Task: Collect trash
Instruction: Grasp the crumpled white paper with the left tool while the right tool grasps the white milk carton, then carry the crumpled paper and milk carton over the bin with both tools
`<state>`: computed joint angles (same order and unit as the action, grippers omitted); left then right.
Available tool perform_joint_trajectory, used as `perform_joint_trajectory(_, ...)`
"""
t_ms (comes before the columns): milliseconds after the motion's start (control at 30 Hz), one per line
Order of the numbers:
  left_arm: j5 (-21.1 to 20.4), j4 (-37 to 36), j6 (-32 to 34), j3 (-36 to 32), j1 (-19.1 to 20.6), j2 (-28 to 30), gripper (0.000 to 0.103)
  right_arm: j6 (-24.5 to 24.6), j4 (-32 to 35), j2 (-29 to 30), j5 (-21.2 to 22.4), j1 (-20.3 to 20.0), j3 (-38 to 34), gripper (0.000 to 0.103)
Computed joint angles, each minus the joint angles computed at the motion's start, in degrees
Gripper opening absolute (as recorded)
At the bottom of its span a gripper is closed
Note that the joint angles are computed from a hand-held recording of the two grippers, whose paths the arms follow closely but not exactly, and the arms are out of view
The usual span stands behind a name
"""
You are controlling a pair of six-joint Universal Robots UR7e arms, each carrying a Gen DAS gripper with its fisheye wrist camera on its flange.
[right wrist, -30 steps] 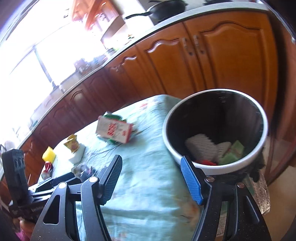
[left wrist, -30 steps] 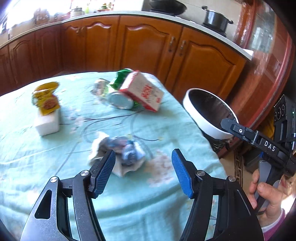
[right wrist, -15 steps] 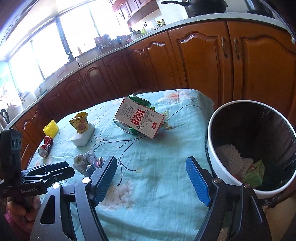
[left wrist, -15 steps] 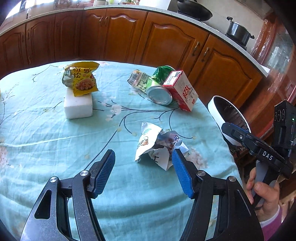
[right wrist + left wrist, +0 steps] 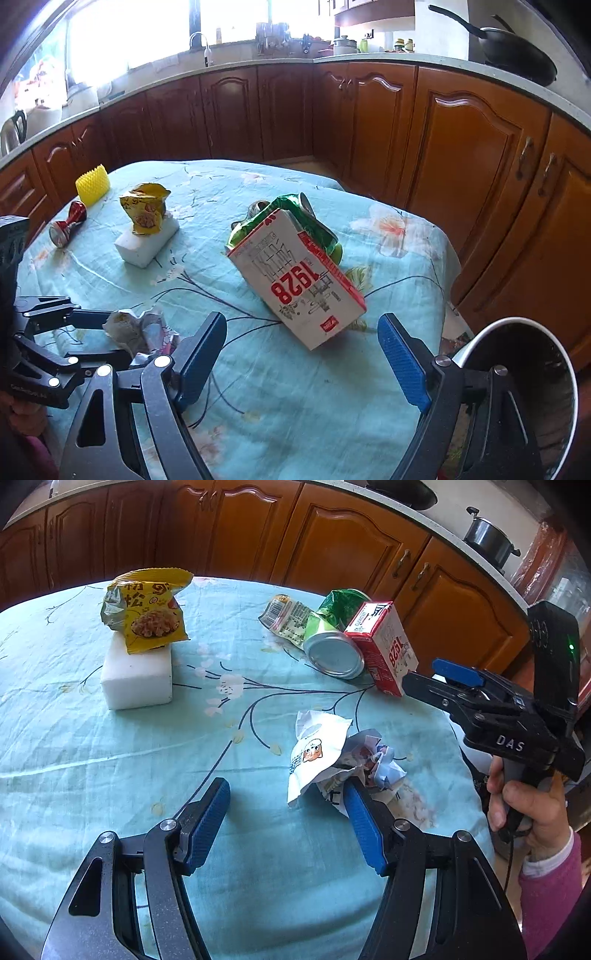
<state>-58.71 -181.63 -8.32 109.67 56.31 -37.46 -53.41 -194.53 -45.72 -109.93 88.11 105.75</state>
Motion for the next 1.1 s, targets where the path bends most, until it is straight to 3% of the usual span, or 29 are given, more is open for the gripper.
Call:
perform_joint_trajectory(200, -1.25, 0.3, 1.45, -1.45, 0.46, 0.64, 0.064, -1.86, 3.31, 2.04, -0.21, -0.04, -4.11, 0.081)
perform_joint_trajectory(233, -1.55, 0.33, 1.61, -1.59, 0.55, 0.68, 0.064, -1.42, 3.8, 2.01, 0.22, -0.17, -4.27, 0.078)
perform_joint_trajectory(267, -1.85, 0.35, 1.7, -1.65, 0.62, 0.66, 0.062, -0.85, 4.15, 1.97, 0.48, -0.2, -4.35, 0.066)
perform_joint_trajectory(300, -2.3, 0.45, 1.8, -1.77, 0.74, 0.67, 0.06, -0.43, 3.75, 1.92, 0.63, -0.24, -4.16, 0.061)
perform_joint_trajectory(367, -2.85, 0.54, 1.9, -1.79, 0.9, 0.63, 0.06, 0.68, 2.33, 1.67, 0.73, -0.37, -3.43, 0.057)
perform_joint_trajectory(700, -4.56, 0.61, 2.81, -2.19, 0.45, 0.59, 0.059, 16.38, 0.43, -6.14, 9.03, -3.89, 6.28, 0.049)
perform_joint_trajectory(800, -4.55, 0.14, 4.14, -3.05, 0.02, 1.65, 0.058, 18.95, -1.15, -8.04, 11.24, -4.7, 9.35, 0.049)
perform_joint_trajectory(833, -4.49, 0.09, 4.54, -3.56, 0.0, 2.11, 0.054, 19.69, -1.77, -8.62, 11.68, -4.85, 10.4, 0.049)
perform_joint_trajectory(900, -5.0, 1.2, 5.03, -4.49, 0.1, 2.7, 0.027, 20.89, -2.67, -9.3, 12.03, -4.94, 11.89, 0.048)
perform_joint_trajectory(1100, -5.33, -0.74, 6.21, -2.78, -0.81, 2.03, 0.011, 23.66, -7.22, -10.91, 13.42, -5.68, 16.75, 0.048)
